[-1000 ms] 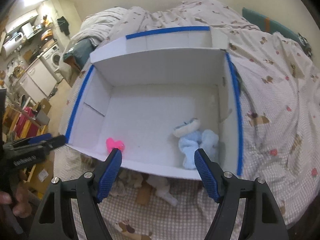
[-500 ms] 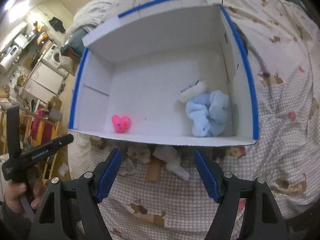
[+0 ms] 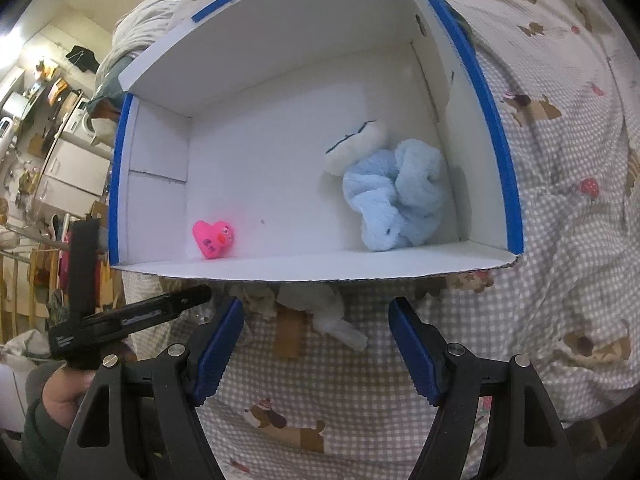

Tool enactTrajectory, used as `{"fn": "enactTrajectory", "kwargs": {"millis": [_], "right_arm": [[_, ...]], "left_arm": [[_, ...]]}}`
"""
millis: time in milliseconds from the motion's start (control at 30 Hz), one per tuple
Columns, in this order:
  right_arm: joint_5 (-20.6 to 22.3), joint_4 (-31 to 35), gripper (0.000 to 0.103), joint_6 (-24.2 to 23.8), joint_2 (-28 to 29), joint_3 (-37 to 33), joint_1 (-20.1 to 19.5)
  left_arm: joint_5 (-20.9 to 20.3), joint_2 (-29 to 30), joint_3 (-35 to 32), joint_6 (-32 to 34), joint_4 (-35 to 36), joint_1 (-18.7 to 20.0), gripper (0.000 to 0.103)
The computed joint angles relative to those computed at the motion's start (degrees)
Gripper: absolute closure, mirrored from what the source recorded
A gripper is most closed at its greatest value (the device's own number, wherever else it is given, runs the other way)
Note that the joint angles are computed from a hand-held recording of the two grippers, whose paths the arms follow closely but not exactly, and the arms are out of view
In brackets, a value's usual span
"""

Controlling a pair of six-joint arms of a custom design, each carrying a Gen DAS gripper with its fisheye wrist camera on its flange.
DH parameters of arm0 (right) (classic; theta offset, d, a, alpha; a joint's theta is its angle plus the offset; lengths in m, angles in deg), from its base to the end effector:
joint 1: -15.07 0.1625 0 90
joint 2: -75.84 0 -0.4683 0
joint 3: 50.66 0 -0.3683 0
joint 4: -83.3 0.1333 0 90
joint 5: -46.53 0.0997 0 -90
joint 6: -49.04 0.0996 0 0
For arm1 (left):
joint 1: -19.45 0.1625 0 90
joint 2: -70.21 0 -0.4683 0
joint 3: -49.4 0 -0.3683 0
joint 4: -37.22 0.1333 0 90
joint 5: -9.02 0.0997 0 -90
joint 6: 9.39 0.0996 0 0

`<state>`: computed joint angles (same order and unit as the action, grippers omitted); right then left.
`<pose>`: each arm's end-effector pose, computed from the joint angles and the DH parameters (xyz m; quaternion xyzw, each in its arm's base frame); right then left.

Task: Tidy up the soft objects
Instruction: 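Withdraw both grippers from the box back toward the remaining items, then grasp the clear plastic bag with the left gripper while the right grasps the white sock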

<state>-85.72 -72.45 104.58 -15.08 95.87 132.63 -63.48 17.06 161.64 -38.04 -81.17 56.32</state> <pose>0.2030 -0.2456 0.2718 -0.2555 -0.8939 0.2998 0.2140 -0.3079 -0.4350 0.0887 0.2414 0.9229 0.1018 0.2822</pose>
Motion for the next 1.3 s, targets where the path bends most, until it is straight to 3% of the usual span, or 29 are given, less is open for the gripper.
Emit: {"fn": "enactTrajectory", "kwargs": {"millis": [133, 200, 267, 300, 433, 500, 833, 967, 1133, 1300], "right_arm": [[0.14, 1.2, 0.024, 0.26, -1.85, 0.62, -0.5], [0.44, 1.6, 0.024, 0.15, -2.23, 0.79, -0.78], [0.97, 1.45, 0.024, -0.3, -2.04, 0.84, -1.24], [0.99, 1.21, 0.024, -0.39, -1.58, 0.77, -1.33], [1.24, 0.86, 0.024, -1.04, -0.84, 0.53, -1.77], [1.27, 0.54, 0.024, -1.17, -0.33, 0.45, -1.78], [2.2, -0.62, 0.024, -0.56, -2.85, 2.39, -2.02], [3.33, 0.67, 0.024, 0.05, -4.22, 3.18, -3.65], [3.85, 2.73, 0.024, -1.52, -1.56, 2.83, -6.21], [6.34, -6.63, 0.024, -5.83, 2.25, 4.36, -7.86]], "left_arm": [[-2.25, 1.1, 0.31, -0.6, -0.58, 0.81, 0.046], [-1.92, 1.19, 0.38, -0.2, -0.8, 0.51, 0.06], [-2.49, 1.13, 0.29, 0.27, -0.84, 0.38, 0.079], [-3.03, 1.05, 0.29, 0.46, -0.89, 0.4, 0.083], [-3.56, 0.3, 0.59, 0.72, -0.97, -0.14, 0.084], [-3.26, -0.47, 0.83, 0.73, -1.32, -0.64, 0.091], [0.6, -9.95, 3.04, 1.47, -1.17, -7.01, 0.091], [2.68, -12.43, 2.12, 4.21, -1.14, -7.34, 0.091], [3.28, -12.81, 3.2, 3.39, -1.96, -7.89, 0.091], [0.64, -12.23, 3.49, 2.45, -2.33, -7.03, 0.091]]}}
